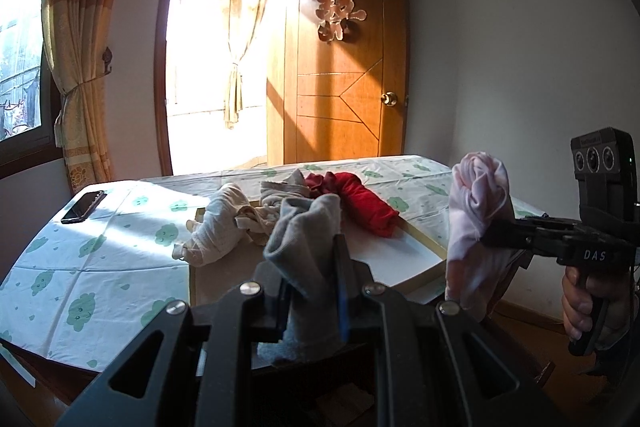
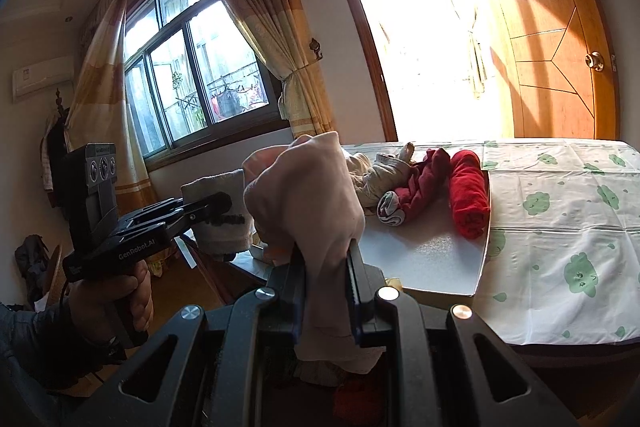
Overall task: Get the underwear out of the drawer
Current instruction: 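Lift both items out of the drawer and carry them over the tray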
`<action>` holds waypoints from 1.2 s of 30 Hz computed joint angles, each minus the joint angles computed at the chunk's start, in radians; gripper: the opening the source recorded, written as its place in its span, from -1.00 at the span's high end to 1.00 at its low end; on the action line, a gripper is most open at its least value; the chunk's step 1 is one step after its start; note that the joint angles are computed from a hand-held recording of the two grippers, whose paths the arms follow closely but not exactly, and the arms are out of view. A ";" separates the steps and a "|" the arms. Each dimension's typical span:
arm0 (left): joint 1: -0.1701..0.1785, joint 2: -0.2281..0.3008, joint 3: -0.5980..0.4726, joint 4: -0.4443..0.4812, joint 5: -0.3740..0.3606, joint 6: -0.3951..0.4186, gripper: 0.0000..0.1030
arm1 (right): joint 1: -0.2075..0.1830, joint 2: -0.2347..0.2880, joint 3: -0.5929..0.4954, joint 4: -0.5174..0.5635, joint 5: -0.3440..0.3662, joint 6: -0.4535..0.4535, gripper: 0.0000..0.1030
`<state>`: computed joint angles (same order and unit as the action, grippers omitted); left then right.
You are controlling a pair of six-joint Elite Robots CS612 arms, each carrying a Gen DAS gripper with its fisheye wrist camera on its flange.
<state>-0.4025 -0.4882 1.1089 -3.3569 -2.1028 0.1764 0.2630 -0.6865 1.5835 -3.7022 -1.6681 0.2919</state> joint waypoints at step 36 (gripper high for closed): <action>-0.023 0.228 -0.577 0.517 0.024 0.046 0.69 | -0.099 0.030 -0.222 0.305 0.066 0.069 0.62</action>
<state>-0.4254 -0.2599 0.5321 -2.8396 -2.0790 0.2225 0.1644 -0.6563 1.3613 -3.3969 -1.6023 0.3613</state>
